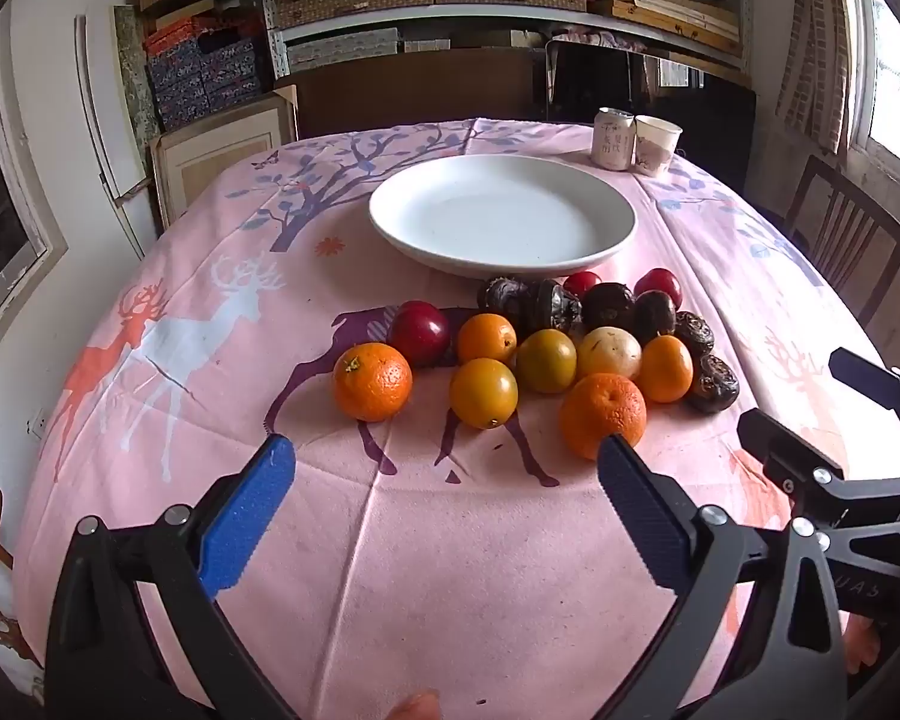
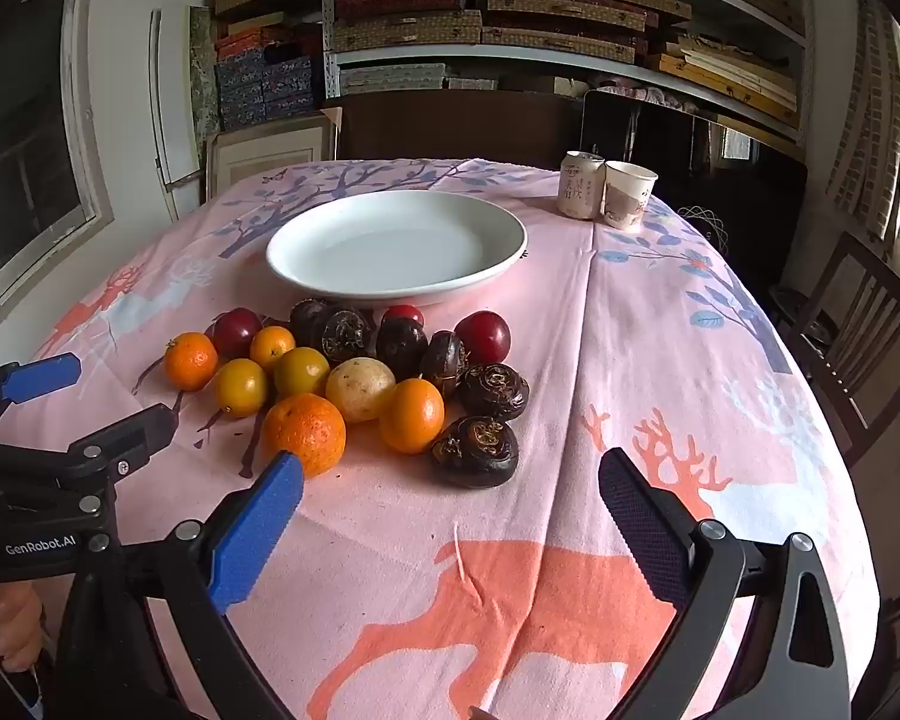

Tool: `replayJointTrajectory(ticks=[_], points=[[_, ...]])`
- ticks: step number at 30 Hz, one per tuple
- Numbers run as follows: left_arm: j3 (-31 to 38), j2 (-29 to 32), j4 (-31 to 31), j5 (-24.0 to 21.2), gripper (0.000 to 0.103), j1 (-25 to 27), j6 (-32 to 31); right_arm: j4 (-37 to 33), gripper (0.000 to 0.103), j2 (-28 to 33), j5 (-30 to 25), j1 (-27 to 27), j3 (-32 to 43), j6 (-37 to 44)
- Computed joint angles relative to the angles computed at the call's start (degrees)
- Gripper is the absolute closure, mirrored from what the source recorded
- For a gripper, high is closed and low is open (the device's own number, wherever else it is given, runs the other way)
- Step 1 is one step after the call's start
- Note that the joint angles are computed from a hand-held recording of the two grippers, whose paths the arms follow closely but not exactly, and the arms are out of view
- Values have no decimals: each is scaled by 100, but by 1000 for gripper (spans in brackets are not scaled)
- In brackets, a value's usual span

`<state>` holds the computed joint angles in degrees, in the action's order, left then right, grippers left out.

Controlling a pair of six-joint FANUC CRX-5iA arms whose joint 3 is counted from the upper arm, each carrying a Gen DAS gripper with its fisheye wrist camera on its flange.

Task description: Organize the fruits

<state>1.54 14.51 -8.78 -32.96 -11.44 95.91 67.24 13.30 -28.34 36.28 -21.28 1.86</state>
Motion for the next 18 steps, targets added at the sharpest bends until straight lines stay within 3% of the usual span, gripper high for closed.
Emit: replayJointTrajectory(ticks=[18], points=[[-52, 4, -2, 21, 4, -34, 59, 69, 4, -3, 17, -2, -21, -76]])
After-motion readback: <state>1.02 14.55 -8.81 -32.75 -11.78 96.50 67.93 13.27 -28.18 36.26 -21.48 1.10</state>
